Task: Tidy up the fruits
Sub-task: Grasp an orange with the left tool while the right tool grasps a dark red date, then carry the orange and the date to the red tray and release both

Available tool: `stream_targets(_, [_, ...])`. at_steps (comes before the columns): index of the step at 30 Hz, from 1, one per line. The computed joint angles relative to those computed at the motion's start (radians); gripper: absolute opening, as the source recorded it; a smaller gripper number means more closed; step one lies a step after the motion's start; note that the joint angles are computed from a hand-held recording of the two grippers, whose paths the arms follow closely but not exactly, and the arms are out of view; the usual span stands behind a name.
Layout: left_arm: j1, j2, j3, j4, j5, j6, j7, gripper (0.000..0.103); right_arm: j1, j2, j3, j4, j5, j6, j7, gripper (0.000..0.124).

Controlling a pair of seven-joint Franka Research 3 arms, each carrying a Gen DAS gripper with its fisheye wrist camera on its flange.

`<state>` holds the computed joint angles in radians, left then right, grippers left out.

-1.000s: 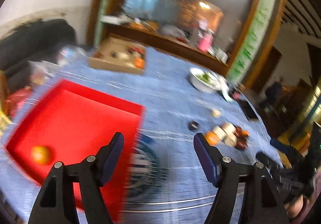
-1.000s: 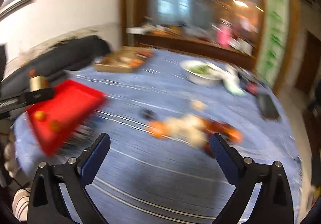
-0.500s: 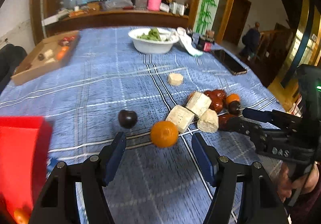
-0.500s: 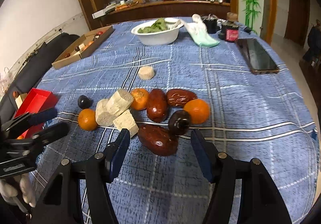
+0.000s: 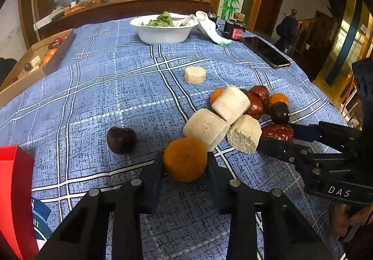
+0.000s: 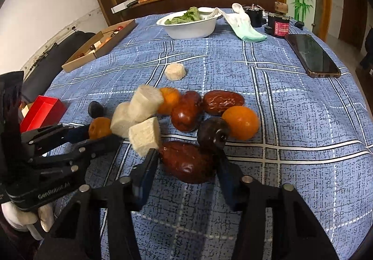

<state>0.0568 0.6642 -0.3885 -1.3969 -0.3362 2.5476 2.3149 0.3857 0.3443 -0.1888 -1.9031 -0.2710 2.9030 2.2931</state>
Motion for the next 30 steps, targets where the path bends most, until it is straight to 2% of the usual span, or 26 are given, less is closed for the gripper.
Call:
stream_targets(5, [0.037, -0.041, -0.023, -0.056, -0.047, 0.027, 0.022, 0.034, 0.019, -0.007, -0.021, -0.012, -0.031, 0.018, 0.025, 0.043])
stream_targets(9, [0.119, -0.128, -0.059, -0.158, -0.174, 0.062, 0.073, 0.035, 0.064, -0.026, -0.065, -0.030, -0.102, 0.028, 0.091, 0.041])
stream_targets(12, [0.174, -0.189, -0.056, -0.213, -0.281, 0.073, 0.114, 0.035, 0.100, -0.055, -0.091, -0.053, -0.194, 0.045, 0.164, 0.040])
stream_targets(15, [0.205, -0.229, -0.024, -0.244, -0.379, 0.089, 0.136, 0.035, 0.108, -0.082, -0.074, -0.066, -0.260, 0.049, 0.216, 0.039])
stream_targets(19, [0.221, -0.245, 0.041, -0.250, -0.440, 0.121, 0.122, 0.035, 0.090, -0.091, -0.005, -0.037, -0.280, 0.040, 0.206, 0.036])
stream_targets(21, [0.226, -0.236, 0.071, -0.240, -0.446, 0.134, 0.086, 0.035, 0.071, -0.078, 0.045, -0.004, -0.239, 0.040, 0.150, 0.035])
stream_targets(25, [0.237, -0.195, 0.111, -0.198, -0.404, 0.146, -0.009, 0.035, 0.022, 0.001, 0.179, 0.121, -0.042, 0.025, -0.078, 0.034])
stream_targets(30, [0.271, -0.171, 0.106, -0.189, -0.362, 0.156, -0.075, 0.036, -0.053, 0.215, 0.378, 0.429, 0.212, -0.070, -0.374, 0.034])
